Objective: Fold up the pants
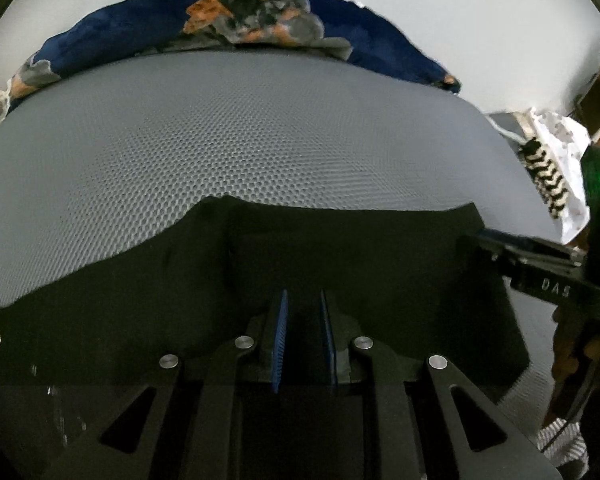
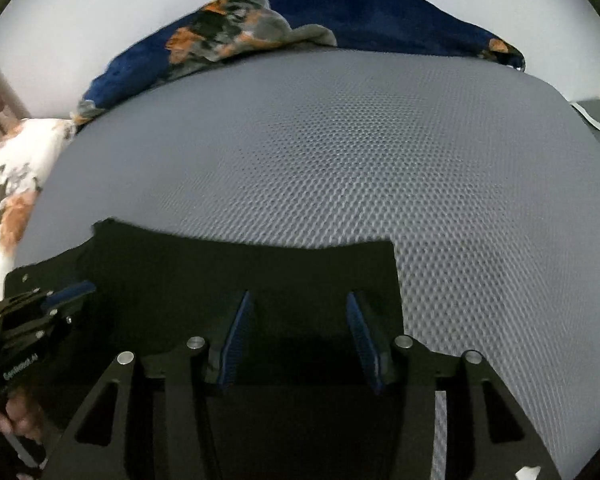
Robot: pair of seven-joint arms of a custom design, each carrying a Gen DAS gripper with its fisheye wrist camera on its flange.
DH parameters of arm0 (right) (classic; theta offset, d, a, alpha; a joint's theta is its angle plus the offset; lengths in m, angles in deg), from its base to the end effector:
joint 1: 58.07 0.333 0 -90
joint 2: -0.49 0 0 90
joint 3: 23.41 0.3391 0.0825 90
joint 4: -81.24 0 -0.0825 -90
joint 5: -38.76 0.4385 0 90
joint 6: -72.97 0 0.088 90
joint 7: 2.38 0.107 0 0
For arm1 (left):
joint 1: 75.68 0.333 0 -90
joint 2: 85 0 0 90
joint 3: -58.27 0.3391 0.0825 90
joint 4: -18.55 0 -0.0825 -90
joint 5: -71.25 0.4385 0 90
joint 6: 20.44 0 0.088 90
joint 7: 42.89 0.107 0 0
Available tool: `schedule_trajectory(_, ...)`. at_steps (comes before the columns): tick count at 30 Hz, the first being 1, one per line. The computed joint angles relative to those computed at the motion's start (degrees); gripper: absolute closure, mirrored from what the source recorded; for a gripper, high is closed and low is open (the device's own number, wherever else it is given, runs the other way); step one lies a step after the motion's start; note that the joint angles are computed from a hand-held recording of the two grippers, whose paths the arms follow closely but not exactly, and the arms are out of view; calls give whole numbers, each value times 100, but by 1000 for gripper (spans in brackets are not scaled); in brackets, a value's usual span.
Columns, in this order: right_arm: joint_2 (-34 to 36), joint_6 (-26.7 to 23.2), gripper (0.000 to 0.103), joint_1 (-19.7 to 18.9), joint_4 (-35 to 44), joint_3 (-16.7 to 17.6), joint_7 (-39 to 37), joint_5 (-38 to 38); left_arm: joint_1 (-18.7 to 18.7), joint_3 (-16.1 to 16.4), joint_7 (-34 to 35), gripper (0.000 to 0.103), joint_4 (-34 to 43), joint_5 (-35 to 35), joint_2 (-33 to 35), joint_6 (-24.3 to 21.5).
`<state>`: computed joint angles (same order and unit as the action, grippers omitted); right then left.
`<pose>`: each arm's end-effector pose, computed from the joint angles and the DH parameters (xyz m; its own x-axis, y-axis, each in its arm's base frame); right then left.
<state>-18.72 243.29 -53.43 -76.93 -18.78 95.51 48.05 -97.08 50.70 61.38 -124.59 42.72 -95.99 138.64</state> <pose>0.4428 0.0596 0.3575 -0.0833 -0.9852 -0.1496 -0.8537 0.1480 -0.4993 0.4652 -0.2337 0.3887 -0.3702 -0.9006 0.2279 -0.8608 0.2403 -0.4486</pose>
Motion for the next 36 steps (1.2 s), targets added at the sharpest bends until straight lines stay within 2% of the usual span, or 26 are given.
schedule_trajectory(2, 159, 24, 57, -86, 84, 40, 20, -96, 69, -34, -120, 85, 112, 137, 227, 24)
schedule_trajectory(8, 269, 227, 54, -190, 78, 162, 201, -276, 54, -13, 460, 83, 51, -378, 228, 179)
schedule_trajectory(12, 297, 263, 54, -183, 85, 157, 237, -319, 56, -46, 466, 81, 5, -415, 190, 224)
schedule_trajectory(14, 286, 281, 54, -176, 69, 154, 248, -324, 49, -33, 438, 77, 10, -469, 149, 135)
schedule_trajectory(17, 242, 264, 54, -201, 46, 187, 277, -374, 104, -67, 217, 62, -41, -275, 16, 9)
schedule_trajectory(19, 160, 234, 54, -3, 7, 14, 125, -214, 162, -108, -58, 52, -168, 19, -147, 15)
schedule_trajectory(21, 29, 217, 54, 74, -68, -26, 58, -106, 121, -22, -153, 52, -305, 113, -315, -8)
schedule_trajectory(28, -623, 118, 54, 36, -477, 280, 187, -101, 158, 259, -642, 49, -920, 613, -1172, -74)
schedule_trajectory(36, -1259, -348, 53, 695, -1000, 130, 177, 322, 263, 760, -1063, 46, -1550, 1205, -2247, -346)
